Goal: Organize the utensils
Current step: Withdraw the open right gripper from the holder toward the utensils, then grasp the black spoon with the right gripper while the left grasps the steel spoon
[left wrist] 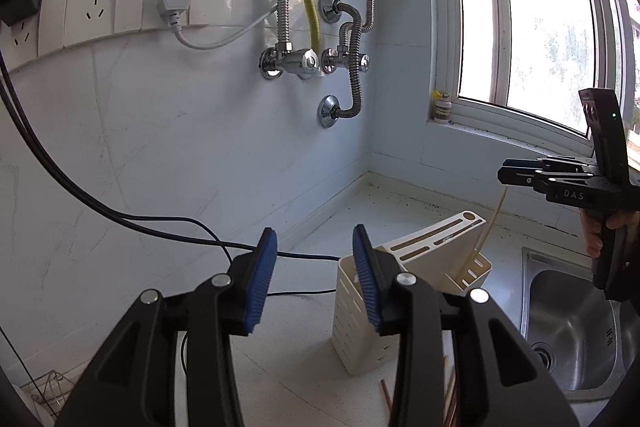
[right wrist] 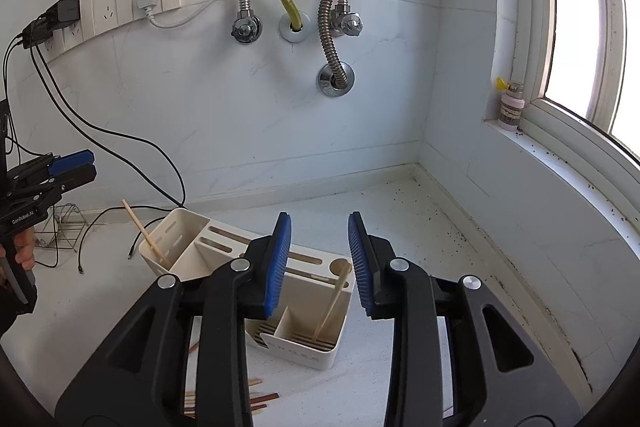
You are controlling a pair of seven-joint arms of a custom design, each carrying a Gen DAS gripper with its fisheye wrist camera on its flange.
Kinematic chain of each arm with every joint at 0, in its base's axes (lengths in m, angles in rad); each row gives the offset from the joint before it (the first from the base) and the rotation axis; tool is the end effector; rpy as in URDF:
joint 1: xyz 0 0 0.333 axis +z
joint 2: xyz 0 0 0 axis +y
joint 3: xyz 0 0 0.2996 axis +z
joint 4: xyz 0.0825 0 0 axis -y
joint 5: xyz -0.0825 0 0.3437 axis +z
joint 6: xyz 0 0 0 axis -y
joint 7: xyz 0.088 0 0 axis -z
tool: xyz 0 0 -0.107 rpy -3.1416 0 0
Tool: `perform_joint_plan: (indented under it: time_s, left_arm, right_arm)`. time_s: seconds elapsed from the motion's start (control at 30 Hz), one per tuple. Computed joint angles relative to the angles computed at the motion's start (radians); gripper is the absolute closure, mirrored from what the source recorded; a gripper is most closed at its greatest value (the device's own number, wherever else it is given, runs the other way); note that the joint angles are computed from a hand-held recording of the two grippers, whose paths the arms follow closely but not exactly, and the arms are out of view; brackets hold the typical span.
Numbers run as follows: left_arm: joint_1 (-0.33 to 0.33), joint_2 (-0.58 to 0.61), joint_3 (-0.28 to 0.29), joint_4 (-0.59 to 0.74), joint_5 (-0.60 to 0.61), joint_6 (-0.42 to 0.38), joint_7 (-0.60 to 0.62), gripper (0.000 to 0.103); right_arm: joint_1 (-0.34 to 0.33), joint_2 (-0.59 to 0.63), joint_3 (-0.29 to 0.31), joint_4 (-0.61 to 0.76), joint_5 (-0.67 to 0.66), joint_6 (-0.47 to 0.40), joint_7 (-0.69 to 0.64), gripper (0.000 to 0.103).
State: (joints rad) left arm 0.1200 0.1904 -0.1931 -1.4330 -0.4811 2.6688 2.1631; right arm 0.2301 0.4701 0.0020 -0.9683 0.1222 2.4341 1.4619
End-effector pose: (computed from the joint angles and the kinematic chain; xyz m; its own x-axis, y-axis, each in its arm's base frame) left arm 0.6209 -0.0164 0.6964 -0.3234 -0.9462 -0.0090 -0.4128 0.1497 -0.8984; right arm 0.6586 0.1555 0.7055 0.3022 -0.9527 -0.0304 -0.5218 -0.1386 -0.8417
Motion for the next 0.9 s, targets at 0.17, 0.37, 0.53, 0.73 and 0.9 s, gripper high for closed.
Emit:
perform_joint_plan:
  time_s: [0.17,0.37,0.53,0.73,0.9]
  left_arm:
    - [0.025,-0.065,0.013,-0.061,-0.073,-0.005,0.041,0.058]
    - [0.004,-0.177,0.075,-0.217,-0.143,-0.104,0.088,0.056]
    - [-0.034,-0.234,0.117,-0.353,-0.146,-0.201,0.097,0.056]
    - [-0.075,-0.235,0.125,-0.47,-0.051,-0.215,0.058,0.057]
    - [-0.088,-0.211,0.115,-0.515,0.047,-0.186,0.017,0.067]
  right_arm:
    - [0.019,-0.076,-0.029,-0.11,-0.039,0.108,0.061,0.074]
    - [0.017,-0.254,-0.002,-0.361,-0.03,0.226,0.076,0.074]
    - [0.014,-0.403,0.048,-0.6,0.107,0.214,0.025,0.074]
    - [0.046,-0.513,0.08,-0.852,0.187,0.222,0.015,0.074]
    - [0.065,-0.538,0.107,-0.98,0.098,0.243,0.183,0.074]
